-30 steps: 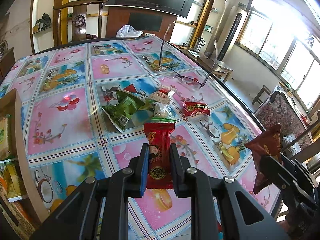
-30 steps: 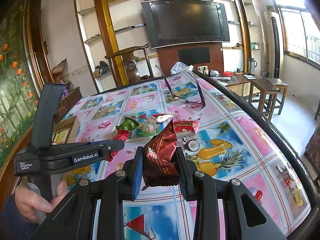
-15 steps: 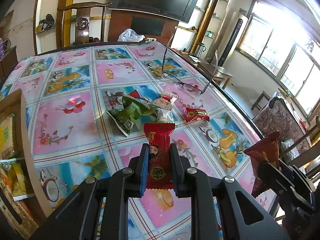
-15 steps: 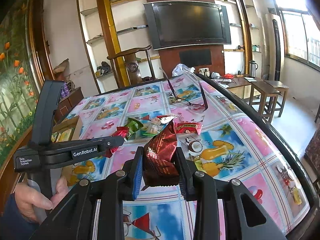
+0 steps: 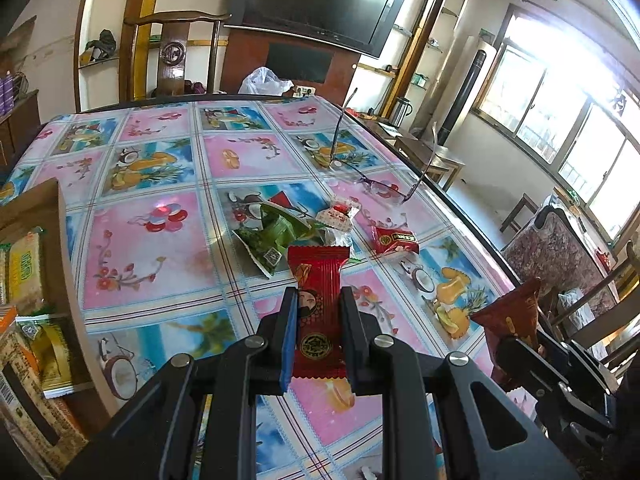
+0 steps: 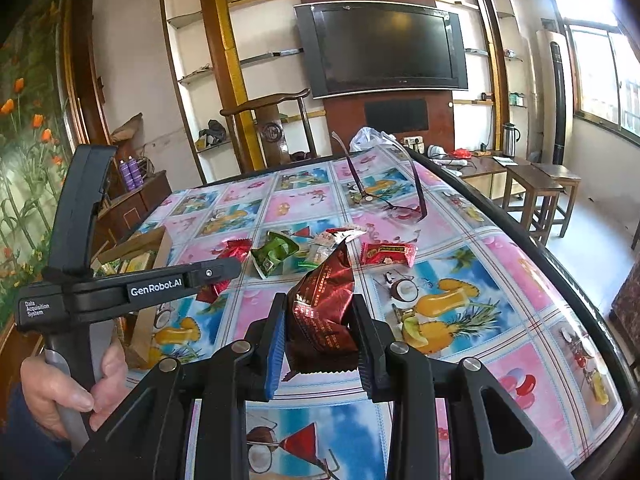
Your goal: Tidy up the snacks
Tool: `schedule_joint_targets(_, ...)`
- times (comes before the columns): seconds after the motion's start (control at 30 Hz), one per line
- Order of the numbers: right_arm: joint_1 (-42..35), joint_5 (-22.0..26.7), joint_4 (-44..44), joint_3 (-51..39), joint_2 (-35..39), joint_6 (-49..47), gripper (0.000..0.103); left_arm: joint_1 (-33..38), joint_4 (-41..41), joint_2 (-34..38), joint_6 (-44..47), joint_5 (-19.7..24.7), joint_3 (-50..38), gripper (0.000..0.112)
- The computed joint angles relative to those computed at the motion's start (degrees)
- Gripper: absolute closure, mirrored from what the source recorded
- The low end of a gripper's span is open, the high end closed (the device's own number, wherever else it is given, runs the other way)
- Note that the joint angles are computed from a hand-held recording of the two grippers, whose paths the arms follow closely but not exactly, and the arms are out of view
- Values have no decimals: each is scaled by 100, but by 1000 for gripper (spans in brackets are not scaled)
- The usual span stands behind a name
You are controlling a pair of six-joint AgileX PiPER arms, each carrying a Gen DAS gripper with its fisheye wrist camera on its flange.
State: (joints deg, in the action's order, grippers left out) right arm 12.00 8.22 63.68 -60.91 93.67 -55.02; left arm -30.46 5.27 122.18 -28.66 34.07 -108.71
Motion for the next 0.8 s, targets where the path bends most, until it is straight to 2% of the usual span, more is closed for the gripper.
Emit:
schedule_joint_targets(0.23,77,-21,-494,-59,21,462,70,33,0,-108,-9,-108,177,93)
schedule_joint_targets(0.8,124,-36,-727,-85,44,713,70,56,-17,-194,4,-178,322,93)
